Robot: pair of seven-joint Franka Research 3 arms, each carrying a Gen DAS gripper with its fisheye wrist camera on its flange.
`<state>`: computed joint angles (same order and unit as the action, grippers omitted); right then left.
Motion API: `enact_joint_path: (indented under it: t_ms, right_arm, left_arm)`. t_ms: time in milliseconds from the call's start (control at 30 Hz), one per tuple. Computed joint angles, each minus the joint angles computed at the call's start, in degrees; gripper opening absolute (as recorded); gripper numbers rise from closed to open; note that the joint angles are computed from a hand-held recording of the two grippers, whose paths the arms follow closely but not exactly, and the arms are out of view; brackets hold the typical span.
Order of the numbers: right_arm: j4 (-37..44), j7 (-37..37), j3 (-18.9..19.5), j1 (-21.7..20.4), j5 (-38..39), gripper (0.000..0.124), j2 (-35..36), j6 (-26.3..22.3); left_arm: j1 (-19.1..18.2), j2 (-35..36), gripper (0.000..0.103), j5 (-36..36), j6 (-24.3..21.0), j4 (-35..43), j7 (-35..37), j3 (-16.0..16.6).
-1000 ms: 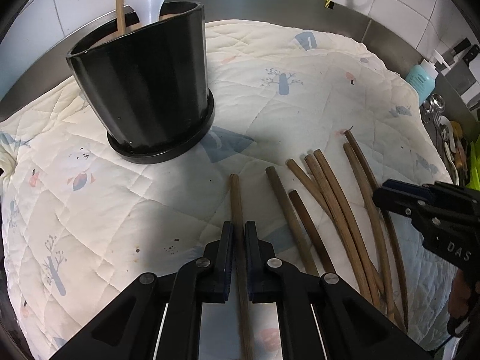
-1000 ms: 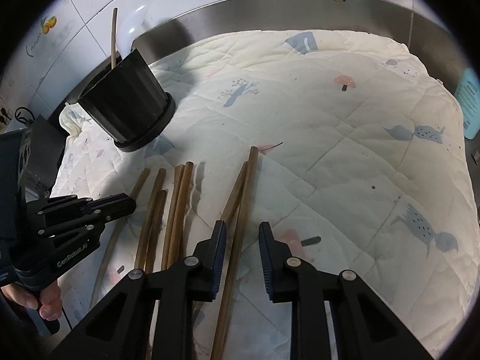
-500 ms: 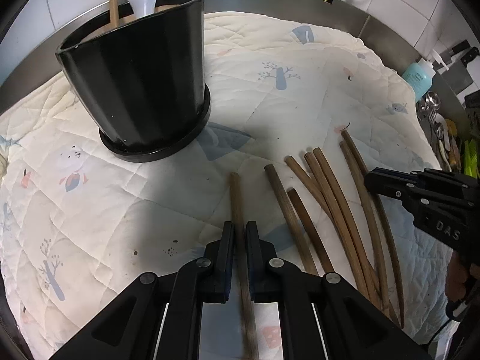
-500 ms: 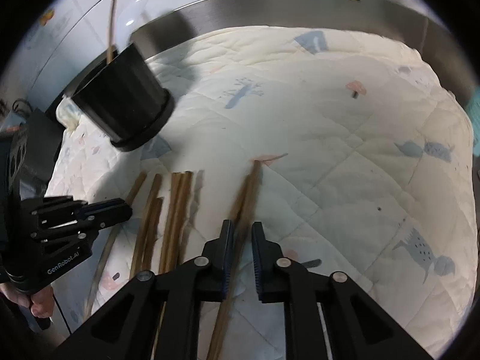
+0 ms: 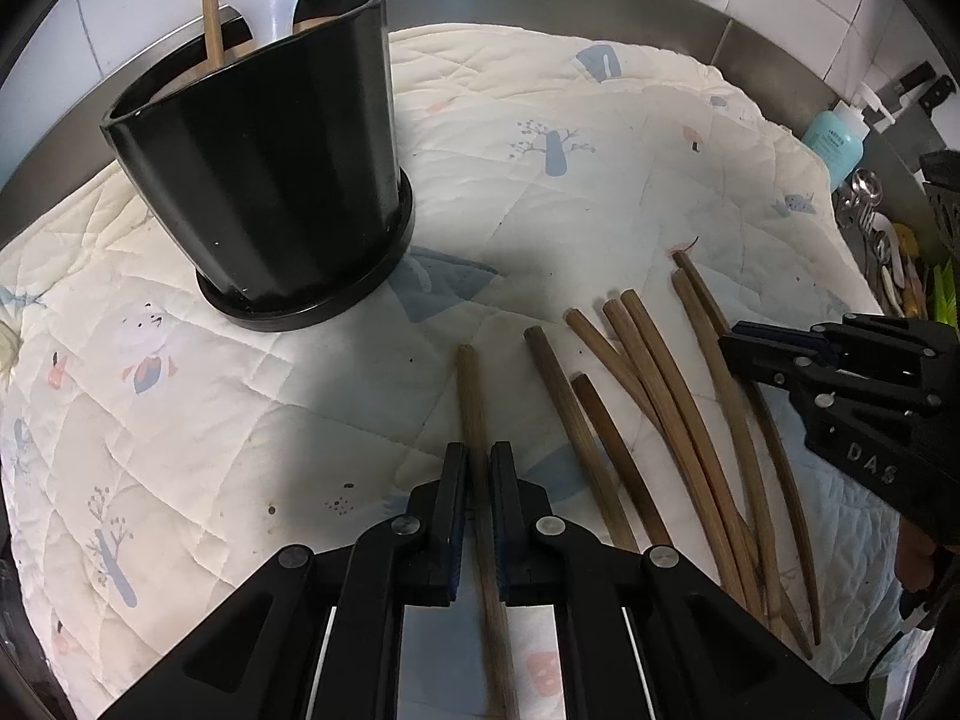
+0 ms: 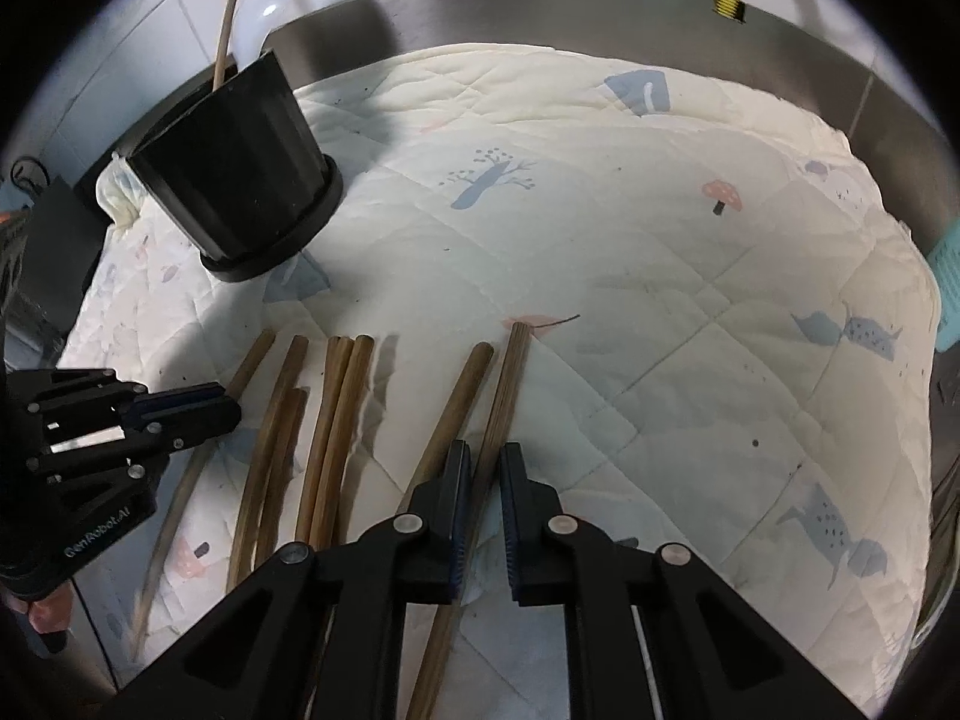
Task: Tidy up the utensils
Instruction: 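Grip one chopstick with the left tool while the right tool grips another, then lift both chopsticks upright and carry them above the black pot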
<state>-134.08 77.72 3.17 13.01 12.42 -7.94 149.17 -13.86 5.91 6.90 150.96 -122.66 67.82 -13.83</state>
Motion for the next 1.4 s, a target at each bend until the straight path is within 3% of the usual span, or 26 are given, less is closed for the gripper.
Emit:
enact_joint_path:
  t_ms: [200, 533, 900, 1200, 1400]
  right_arm:
    - [-2.9, -2.6, -1.1, 0.8, 5.9, 0.01, -3.5, 2.8]
    - [-4.3, -8.7, -2.6, 3.0, 15.5, 0.009, -9.2, 4.6]
    - [-5.6, -11.2, -2.4, 4.2, 17.6, 0.009, -14.1, 8.7]
    - [-2.9, -14.5, -3.7, 7.4, 20.5, 0.009, -15.0, 12.4]
    - [2.2, -16.5, -3.3, 9.2, 22.5, 0.009, -11.6, 15.8]
  left_arm:
    - [1.3, -2.9, 0.006, -9.4, 6.0, -4.5, 4.9, -0.6]
    - [-0.9, -11.7, 0.006, -14.8, 13.6, -10.8, 7.4, 1.7]
    - [-3.0, -22.5, 0.006, -11.6, 17.3, -16.1, 3.2, 5.1]
    - [0.8, -26.7, 0.006, -3.5, 20.1, -13.9, -4.4, 5.4]
    - [6.0, -25.4, 0.006, 2.6, 22.8, -8.3, -8.8, 4.5]
